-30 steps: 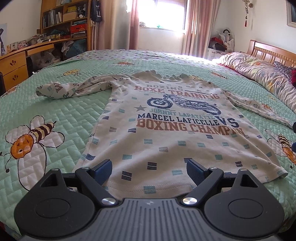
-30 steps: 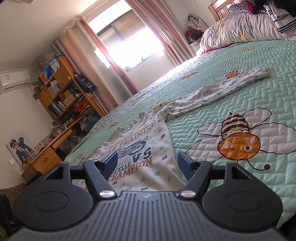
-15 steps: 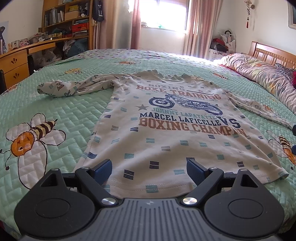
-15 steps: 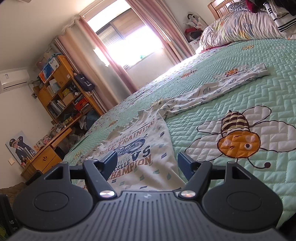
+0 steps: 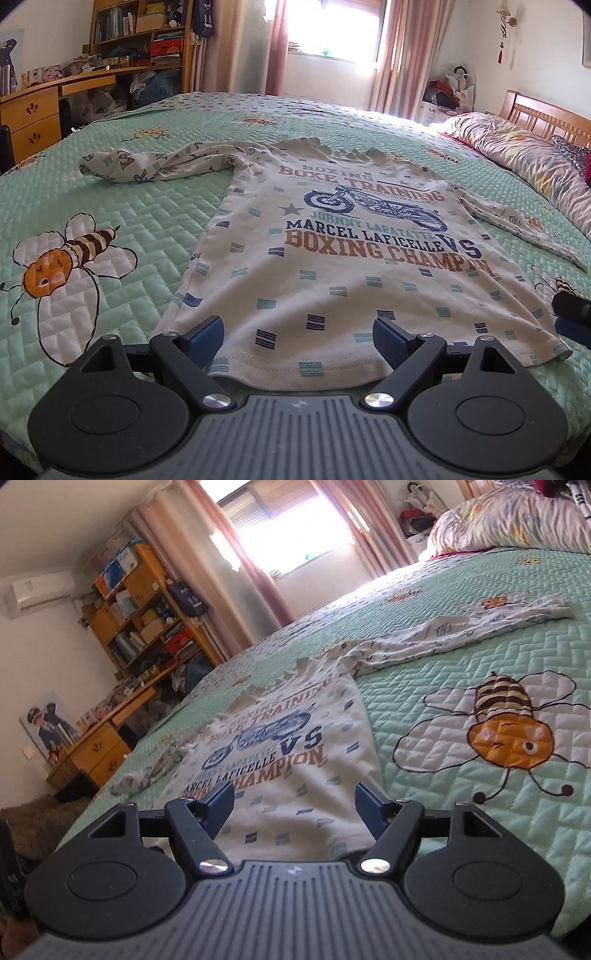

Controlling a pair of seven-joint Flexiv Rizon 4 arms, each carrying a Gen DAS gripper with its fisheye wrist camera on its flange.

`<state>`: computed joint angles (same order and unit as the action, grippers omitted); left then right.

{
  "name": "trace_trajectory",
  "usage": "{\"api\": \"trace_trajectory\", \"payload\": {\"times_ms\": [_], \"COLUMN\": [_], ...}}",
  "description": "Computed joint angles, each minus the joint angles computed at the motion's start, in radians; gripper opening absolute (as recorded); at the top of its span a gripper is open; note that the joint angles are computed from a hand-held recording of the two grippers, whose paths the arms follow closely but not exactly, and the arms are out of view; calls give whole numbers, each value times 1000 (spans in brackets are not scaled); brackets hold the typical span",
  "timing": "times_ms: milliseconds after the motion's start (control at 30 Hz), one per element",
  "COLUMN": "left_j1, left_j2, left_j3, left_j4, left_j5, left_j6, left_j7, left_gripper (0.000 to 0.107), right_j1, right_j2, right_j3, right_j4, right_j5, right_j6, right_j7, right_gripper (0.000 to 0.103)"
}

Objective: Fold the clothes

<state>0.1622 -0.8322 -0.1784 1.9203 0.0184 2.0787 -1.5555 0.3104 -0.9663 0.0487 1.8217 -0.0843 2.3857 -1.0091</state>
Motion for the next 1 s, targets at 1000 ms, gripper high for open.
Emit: {"api": "trace_trajectory", "payload": {"times_ms": [1000], "left_j1": [448], "left_j2": [-117], "left_j3": [-386], "left_j4": [1], "left_j5": [425], "left_j6": [-89], "left_j7": [-35], "left_gripper": [92], "right_j1": [270], "right_j2": [81], "right_j3": [-155], "right_j4": [45], "right_j5": [253], "right_j6": [-257], "right_j7": [-365], "right_gripper": [81]}}
